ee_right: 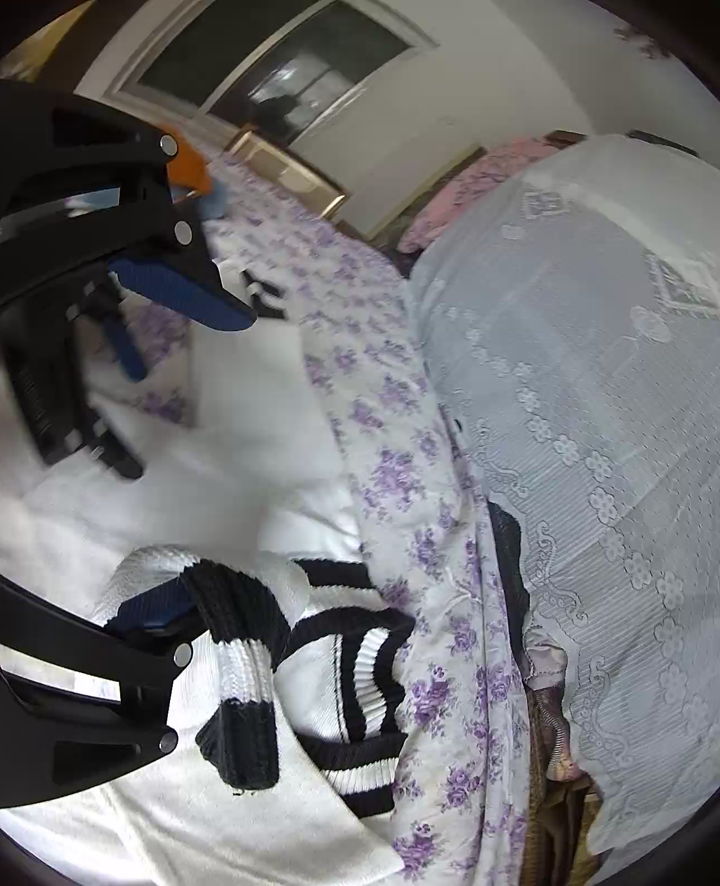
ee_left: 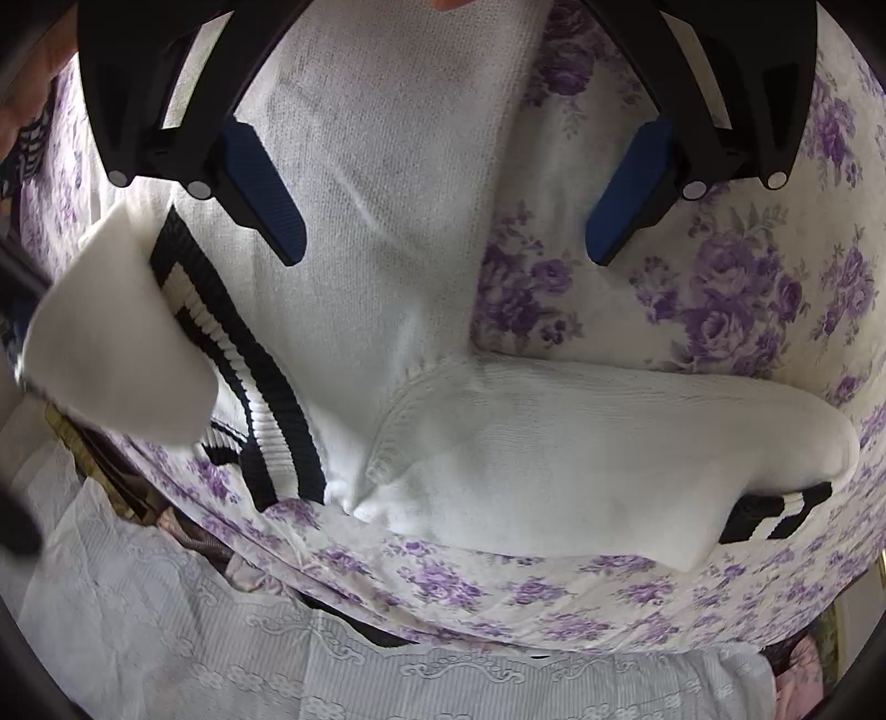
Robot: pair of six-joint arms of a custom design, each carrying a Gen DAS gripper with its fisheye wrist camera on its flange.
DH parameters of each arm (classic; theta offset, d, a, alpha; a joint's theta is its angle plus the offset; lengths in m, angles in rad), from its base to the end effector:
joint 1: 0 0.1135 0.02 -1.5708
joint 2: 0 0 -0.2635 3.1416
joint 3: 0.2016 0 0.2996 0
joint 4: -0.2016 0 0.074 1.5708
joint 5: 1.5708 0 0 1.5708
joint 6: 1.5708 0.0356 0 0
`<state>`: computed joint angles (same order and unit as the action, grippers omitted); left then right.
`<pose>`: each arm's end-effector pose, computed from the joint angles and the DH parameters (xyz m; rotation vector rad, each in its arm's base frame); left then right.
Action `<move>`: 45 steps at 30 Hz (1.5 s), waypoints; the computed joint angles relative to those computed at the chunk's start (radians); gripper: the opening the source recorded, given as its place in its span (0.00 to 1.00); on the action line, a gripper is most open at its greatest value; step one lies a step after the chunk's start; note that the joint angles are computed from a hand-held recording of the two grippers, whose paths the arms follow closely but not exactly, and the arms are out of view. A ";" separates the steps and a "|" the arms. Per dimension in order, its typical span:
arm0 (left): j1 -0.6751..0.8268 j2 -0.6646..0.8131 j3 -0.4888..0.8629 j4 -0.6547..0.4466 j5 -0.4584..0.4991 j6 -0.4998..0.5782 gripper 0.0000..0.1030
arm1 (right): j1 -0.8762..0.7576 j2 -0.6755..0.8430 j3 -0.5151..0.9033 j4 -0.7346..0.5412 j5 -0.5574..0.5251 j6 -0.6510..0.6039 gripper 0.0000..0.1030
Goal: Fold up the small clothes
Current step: 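Carry the held sleeve across the sweater body with the right tool, then lay the sleeve down, open the right tool and withdraw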
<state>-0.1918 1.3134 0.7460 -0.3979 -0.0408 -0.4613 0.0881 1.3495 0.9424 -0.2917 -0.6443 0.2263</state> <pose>0.2899 -0.0548 0.1711 -0.3583 2.5225 -0.2060 0.3307 0.0507 0.2435 -0.1917 2.2450 0.8963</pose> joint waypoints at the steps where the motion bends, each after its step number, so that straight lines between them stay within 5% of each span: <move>1: -0.003 0.002 0.001 -0.001 -0.008 0.000 0.95 | 0.021 0.016 0.016 0.004 0.020 0.006 0.84; 4: 0.020 0.006 -0.005 0.006 0.011 -0.015 0.95 | 0.126 0.093 0.105 -0.126 0.182 -0.142 0.87; 7: 0.048 -0.001 -0.019 0.024 0.056 -0.026 0.95 | 0.121 0.086 0.077 -0.131 0.219 -0.177 0.88; 18: -0.029 -0.003 -0.007 -0.001 -0.032 -0.013 0.96 | -0.145 0.031 0.024 -0.140 -0.231 -0.104 0.88; 20: -0.043 -0.006 -0.009 -0.004 -0.045 -0.008 0.96 | -0.144 0.012 0.023 -0.135 -0.239 -0.084 0.88; 24: -0.060 -0.016 -0.007 -0.016 -0.055 -0.006 0.96 | -0.173 -0.104 -0.050 -0.091 -0.079 -0.098 0.86; 29: -0.214 -0.055 -0.001 -0.025 -0.255 0.044 0.96 | -0.367 -0.135 -0.099 -0.086 -0.025 -0.195 0.64; 33: -0.378 0.020 0.045 -0.028 -0.522 0.125 0.96 | -0.499 -0.048 -0.057 -0.130 -0.025 -0.262 0.61; 39: -0.489 0.012 0.052 -0.005 -0.596 0.205 0.96 | -0.601 0.037 -0.066 -0.111 -0.133 -0.275 0.61; 45: -0.486 0.208 0.191 -0.045 -0.637 0.235 0.96 | -0.618 0.028 -0.067 -0.152 -0.175 -0.304 0.61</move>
